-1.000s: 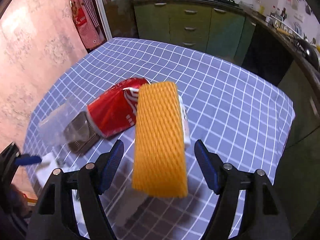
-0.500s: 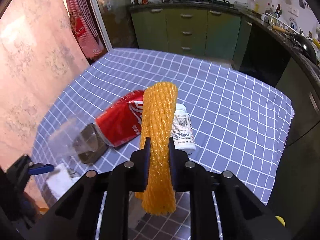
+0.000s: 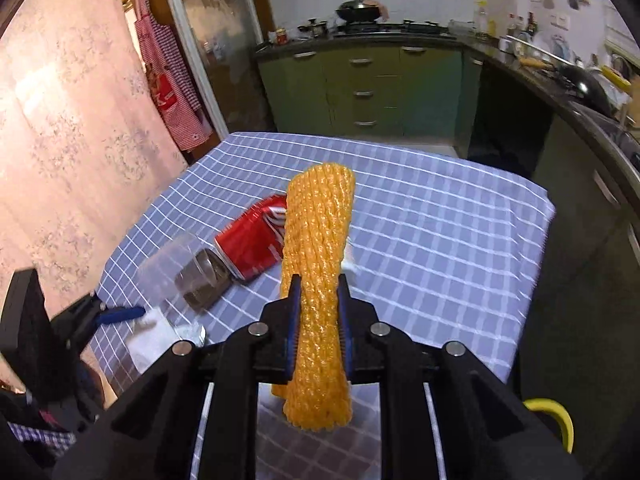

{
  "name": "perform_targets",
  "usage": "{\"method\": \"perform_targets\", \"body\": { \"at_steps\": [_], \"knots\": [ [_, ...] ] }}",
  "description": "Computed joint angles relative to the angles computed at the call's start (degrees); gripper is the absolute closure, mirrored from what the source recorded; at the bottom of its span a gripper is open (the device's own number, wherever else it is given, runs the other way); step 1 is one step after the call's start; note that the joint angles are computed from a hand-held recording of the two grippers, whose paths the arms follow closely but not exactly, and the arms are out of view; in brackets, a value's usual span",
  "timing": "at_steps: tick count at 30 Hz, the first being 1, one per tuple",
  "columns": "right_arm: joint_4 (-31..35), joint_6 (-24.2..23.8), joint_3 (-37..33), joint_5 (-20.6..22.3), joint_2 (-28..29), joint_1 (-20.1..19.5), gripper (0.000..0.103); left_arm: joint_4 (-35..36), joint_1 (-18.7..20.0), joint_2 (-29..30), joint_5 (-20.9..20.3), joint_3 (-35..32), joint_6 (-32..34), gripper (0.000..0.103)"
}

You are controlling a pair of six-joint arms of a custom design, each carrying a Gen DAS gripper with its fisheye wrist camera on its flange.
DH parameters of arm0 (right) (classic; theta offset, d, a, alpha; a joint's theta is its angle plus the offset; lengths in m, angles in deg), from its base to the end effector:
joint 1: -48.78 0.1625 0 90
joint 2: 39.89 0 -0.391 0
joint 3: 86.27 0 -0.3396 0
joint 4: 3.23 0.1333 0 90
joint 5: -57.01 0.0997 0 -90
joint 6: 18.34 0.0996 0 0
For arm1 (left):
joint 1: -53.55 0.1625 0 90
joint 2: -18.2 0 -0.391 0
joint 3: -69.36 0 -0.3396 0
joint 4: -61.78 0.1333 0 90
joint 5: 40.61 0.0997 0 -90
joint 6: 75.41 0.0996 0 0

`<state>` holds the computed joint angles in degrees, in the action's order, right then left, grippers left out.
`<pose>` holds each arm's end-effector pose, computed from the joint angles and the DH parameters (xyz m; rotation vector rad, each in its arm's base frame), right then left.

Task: Collect trash
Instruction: 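Grasp the orange foam net sleeve with the right gripper and lift it, then carry the orange sleeve over the yellow-rimmed bin and open the right gripper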

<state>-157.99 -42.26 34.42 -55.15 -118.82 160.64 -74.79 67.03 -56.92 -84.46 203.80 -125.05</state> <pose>0.2587 -0.3878 0.2741 0.9511 -2.5293 0.5397 -0.2981 -0.2824 0.1590 0.6877 2.3723 -0.8124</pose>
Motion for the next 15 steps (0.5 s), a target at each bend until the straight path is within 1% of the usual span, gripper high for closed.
{"method": "perform_targets", "body": {
  "at_steps": [3,7,8,9,11,13,15],
  "knots": [
    [-0.3,0.0,3.1,-0.9,-5.1,-1.8,0.087,-0.4,0.2,0.6,-0.3,-0.3,0.6,0.005],
    [-1.0,0.1,7.9,-3.0,-13.1,-5.7,0.086,-1.9,0.3,1.7,-0.5,-0.7,1.9,0.005],
    [-1.5,0.1,9.5,-4.2,-15.8,-7.4,0.086,-2.4,0.3,2.1,-0.8,-0.8,2.4,0.005],
    [-1.9,-0.1,10.3,-4.5,-17.1,-8.6,0.086,-2.7,0.4,2.5,-0.9,-1.0,2.6,0.005],
    [-3.1,-0.6,12.8,-6.0,-21.2,-12.6,0.085,-3.5,0.8,3.6,-1.4,-1.5,3.6,0.005],
    [-5.2,-1.7,14.9,-7.7,-23.7,-16.1,0.084,-4.1,0.9,4.6,-1.9,-2.0,4.4,0.005],
    [-6.0,-2.8,16.4,-8.2,-25.5,-19.0,0.084,-4.8,1.0,5.8,-2.3,-2.6,5.3,0.005]
  ]
}}
